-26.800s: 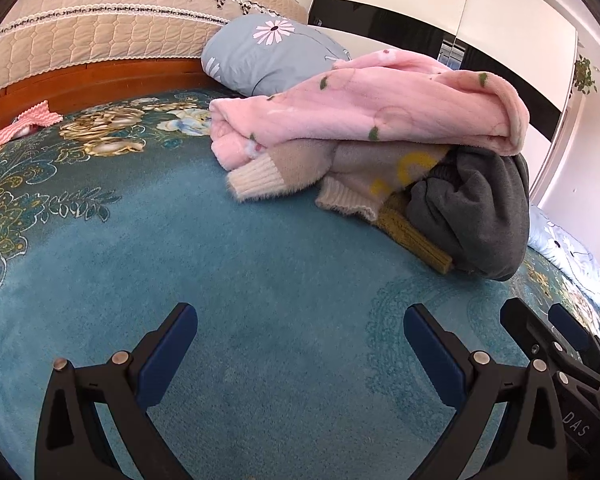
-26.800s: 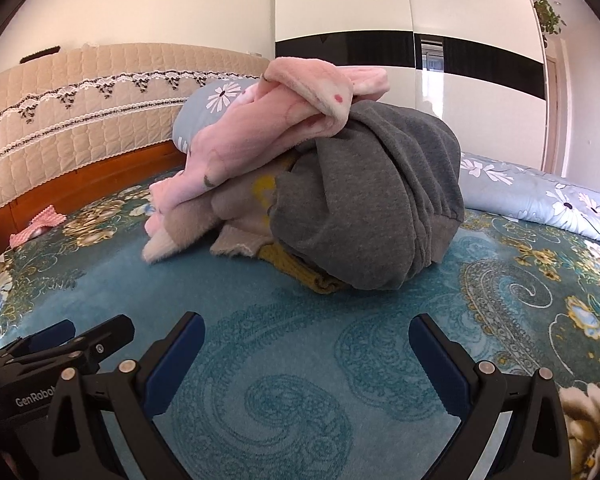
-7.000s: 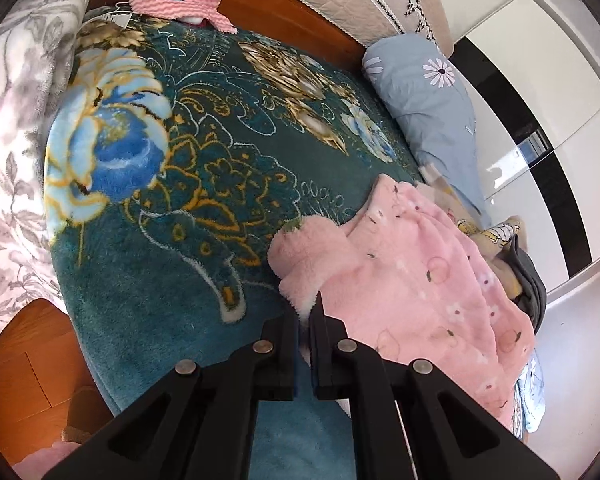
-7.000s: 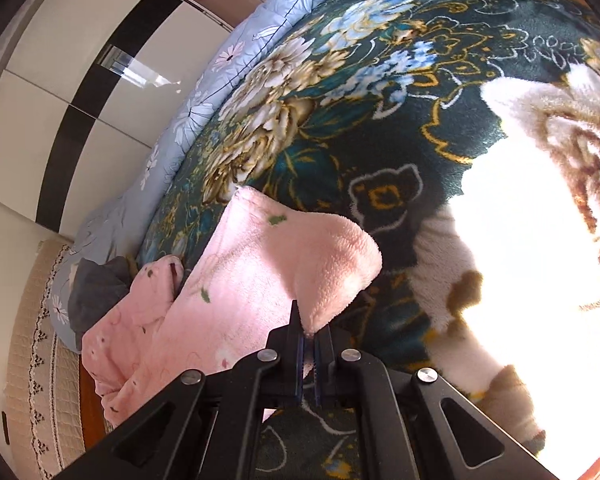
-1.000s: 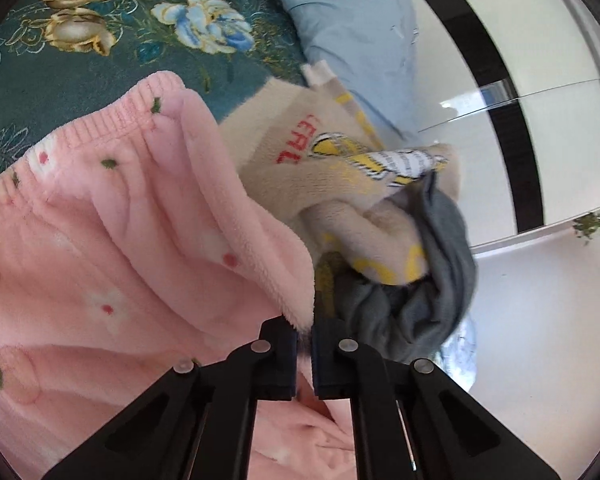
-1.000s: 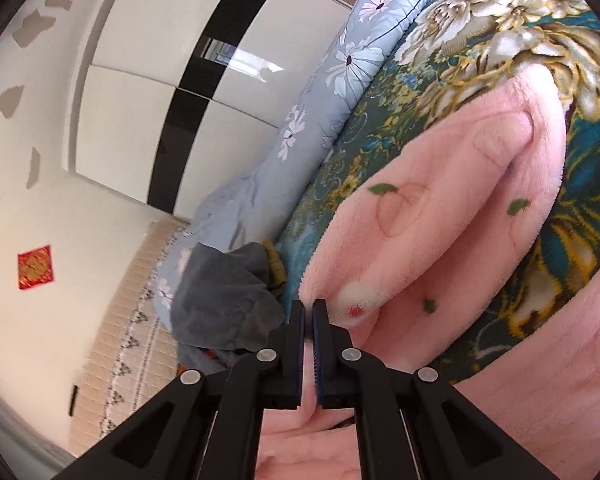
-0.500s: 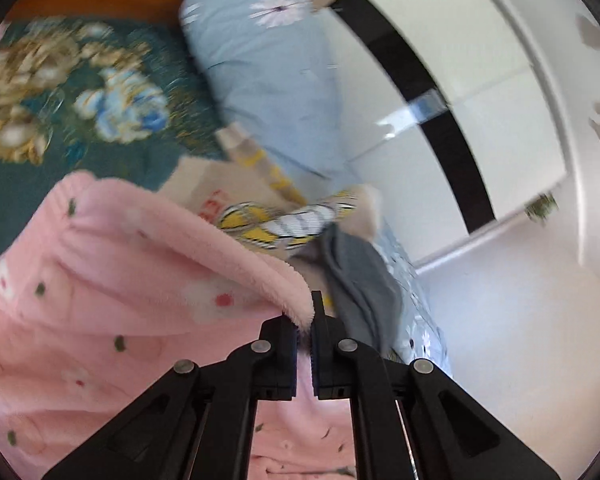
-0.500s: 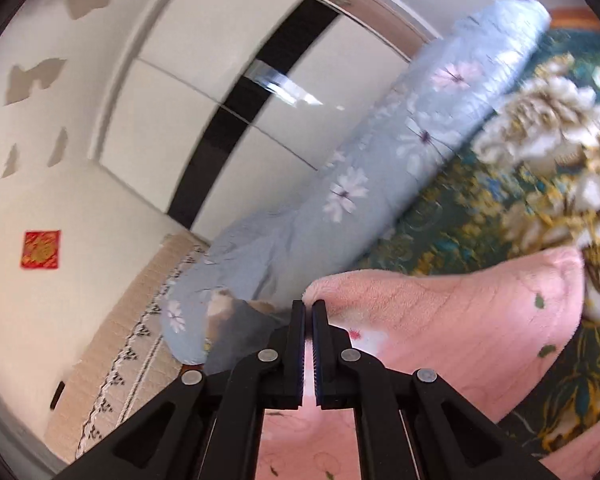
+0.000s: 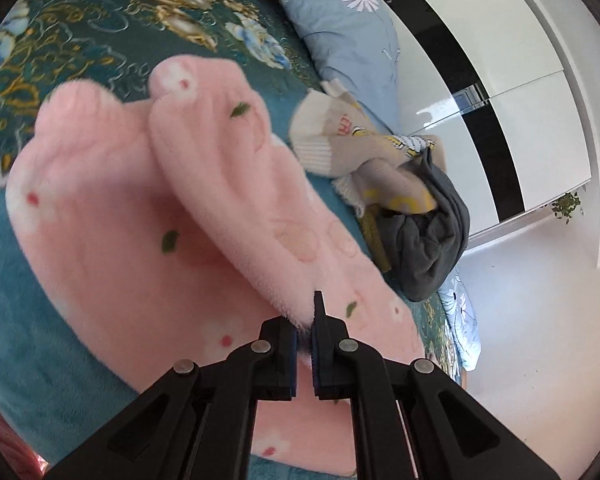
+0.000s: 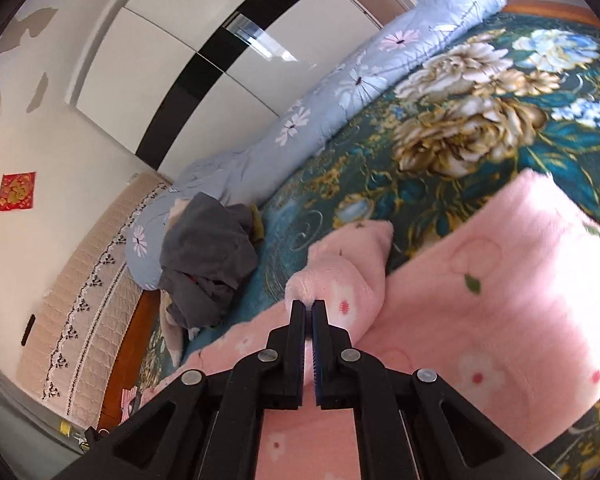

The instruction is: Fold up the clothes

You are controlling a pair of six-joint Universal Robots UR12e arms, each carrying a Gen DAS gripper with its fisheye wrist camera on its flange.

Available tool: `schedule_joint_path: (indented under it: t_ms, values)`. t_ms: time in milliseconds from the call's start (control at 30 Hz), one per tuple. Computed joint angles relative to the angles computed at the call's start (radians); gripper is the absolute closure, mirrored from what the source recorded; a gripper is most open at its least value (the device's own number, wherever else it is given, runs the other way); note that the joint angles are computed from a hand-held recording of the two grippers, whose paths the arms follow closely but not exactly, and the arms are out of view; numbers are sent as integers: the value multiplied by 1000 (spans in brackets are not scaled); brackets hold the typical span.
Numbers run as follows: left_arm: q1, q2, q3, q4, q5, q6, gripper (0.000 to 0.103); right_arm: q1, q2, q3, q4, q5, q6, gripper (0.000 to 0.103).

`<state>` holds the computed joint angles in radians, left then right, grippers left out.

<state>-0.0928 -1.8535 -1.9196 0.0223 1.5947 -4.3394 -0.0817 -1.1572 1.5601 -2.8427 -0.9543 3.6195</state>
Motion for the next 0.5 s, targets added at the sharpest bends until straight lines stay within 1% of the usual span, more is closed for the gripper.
schedule_joint_path:
  t_ms: [100,167,200,300,367,400,433,467,500]
  values:
    - [-16,-9,-21,40,33,-26,98,4,-10,12,69,-41,1,99]
    - [-31,-17,-28,77,73,-20,98,10,-15,8,121,-77,-21,98]
    - [-35,-20,-30,85,88,-14,98,14,-18,4,140,-96,-37,96]
    - [-47,-32,-33,101,122,-3,98,27,-30,-6,163,-146,-94,95]
    - [-50,-42,-37,122,127,-9,98,39,-40,-12,154,-207,-122,89]
    - [-49,-45,-39,134,123,-12,98,46,-43,-15,145,-247,-134,79]
    - [-48,-46,-40,144,123,-11,98,53,-46,-18,133,-281,-138,65]
    - [-50,-46,-42,153,128,-5,98,59,-48,-21,121,-312,-139,60]
    - [-52,-47,-42,158,135,3,98,63,-48,-24,114,-326,-145,58]
